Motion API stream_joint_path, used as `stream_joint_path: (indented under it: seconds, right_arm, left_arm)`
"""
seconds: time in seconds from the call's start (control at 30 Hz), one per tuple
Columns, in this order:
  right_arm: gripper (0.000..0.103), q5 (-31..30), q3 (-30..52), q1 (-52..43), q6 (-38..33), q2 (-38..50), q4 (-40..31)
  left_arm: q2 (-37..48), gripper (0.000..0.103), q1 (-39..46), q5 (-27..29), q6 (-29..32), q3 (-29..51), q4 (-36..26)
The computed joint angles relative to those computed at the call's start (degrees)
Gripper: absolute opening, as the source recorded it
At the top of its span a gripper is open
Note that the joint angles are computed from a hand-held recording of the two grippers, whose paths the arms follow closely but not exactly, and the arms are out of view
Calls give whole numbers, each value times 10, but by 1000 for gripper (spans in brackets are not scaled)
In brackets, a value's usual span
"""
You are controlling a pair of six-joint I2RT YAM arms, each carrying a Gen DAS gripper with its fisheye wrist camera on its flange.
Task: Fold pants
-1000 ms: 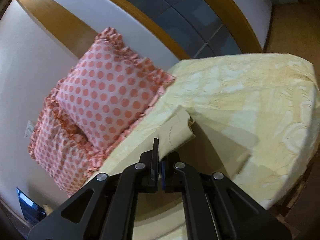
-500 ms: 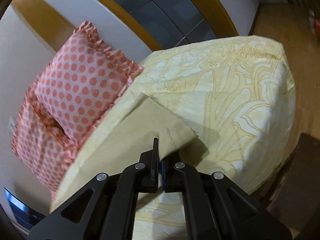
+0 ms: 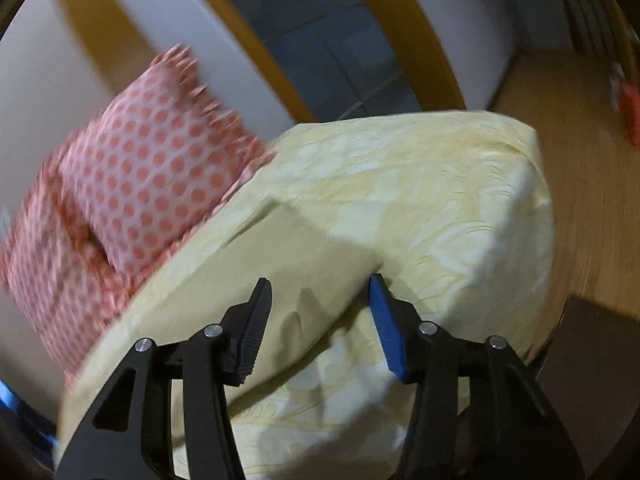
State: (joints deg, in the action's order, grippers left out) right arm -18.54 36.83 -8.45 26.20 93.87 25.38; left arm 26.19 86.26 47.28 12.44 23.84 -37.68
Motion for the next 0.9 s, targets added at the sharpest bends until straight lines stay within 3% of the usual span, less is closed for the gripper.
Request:
stream_joint_path:
  seconds: [0.13, 0.23, 0.27, 0.3, 0.43, 0.67, 0.8, 0.9]
  right_arm:
    - [41, -27, -21, 24, -6, 12, 61]
    - [38, -11, -39, 37, -31, 18, 111]
    - [31, -2, -36, 41, -41, 22, 111]
    - [14, 7, -29, 46, -50, 30, 108]
    - [8, -18, 1, 45, -28, 35, 87]
    - [7, -56, 70, 166, -43, -50, 34]
    - [7, -91, 124, 320, -73, -65, 4]
    - [7, -84, 173, 457, -145, -34, -58]
  left_arm:
    - [57, 87, -107, -94, -68, -25, 101]
    - [97, 87, -136, -122, -81, -36, 142]
    - [100, 87, -138, -124, -80, -41, 150]
    - [102, 87, -143, -129, -80, -45, 157]
    - [105, 92, -163, -147, -69, -59, 178]
    - [111, 96, -140, -110, -51, -70, 191]
    - [125, 95, -80, -36, -59, -49, 169]
    - [130, 95, -22, -7, -58, -33, 159]
